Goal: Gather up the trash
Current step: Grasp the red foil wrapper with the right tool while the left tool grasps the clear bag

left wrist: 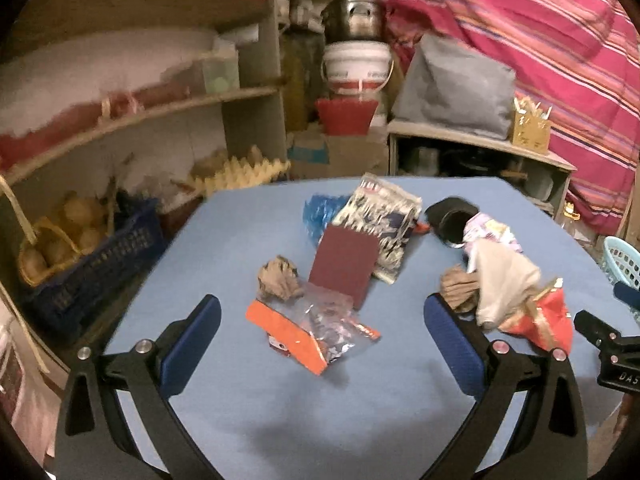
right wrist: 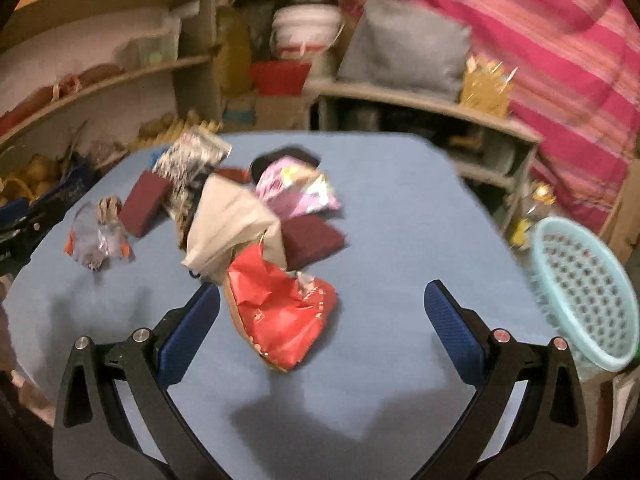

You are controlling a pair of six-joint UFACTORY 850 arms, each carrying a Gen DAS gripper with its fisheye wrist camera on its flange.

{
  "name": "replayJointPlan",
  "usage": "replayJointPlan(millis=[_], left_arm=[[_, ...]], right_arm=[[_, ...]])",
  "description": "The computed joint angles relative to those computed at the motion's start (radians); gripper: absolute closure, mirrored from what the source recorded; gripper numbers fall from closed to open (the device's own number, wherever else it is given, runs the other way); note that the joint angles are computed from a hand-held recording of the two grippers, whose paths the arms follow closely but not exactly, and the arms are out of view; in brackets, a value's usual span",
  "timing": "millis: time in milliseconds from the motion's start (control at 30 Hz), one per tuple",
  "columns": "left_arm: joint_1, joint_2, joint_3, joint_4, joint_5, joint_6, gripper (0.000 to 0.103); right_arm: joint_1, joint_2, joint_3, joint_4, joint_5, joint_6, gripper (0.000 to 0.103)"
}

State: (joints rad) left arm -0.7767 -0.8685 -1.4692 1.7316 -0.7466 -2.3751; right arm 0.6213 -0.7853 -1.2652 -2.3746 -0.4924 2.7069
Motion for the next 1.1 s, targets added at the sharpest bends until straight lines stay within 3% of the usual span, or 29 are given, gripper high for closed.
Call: replayJointPlan(millis=[267, 433, 533, 600, 700, 867, 1100], left_arm=[[0.057, -0.033, -0.033, -0.097, 0.109, 0.052, 0.005], [0.066, -0.067, -0.08, -0.159, 0.108, 0.157, 0.005], [0.081, -0.083, -0.102, -0.209, 0.149, 0.224, 0.024], [0.089, -0.09, -0.11, -0.239, 0.173, 0.257, 0.045], [0.099, -0.081, -0.094, -0.218, 0.21, 0.23, 0.064], [0.085, -0.064, -0.077, -0.173, 0.193, 0.197, 0.076], [0.067, -0.036, -0.059, -0.119, 0.162, 0.132, 0.082]], right_arm=[[-0.024, -0.064, -0.076, -0.025, 0.081, 0.038, 0.004], [-0.004, -0.092, -0.127, 0.114, 0.076, -0.147, 0.004], [0.006, -0.109, -0.154, 0.155, 0.078, -0.234, 0.014], [0.004, -0.112, -0.161, 0.147, 0.095, -0.251, 0.031], [-0.004, -0.103, -0.151, 0.085, 0.119, -0.192, 0.036], [-0.004, -0.067, -0.099, 0.003, 0.095, -0.118, 0.038], [-0.016, -0.012, -0.018, -0.113, 0.057, 0.018, 0.039]])
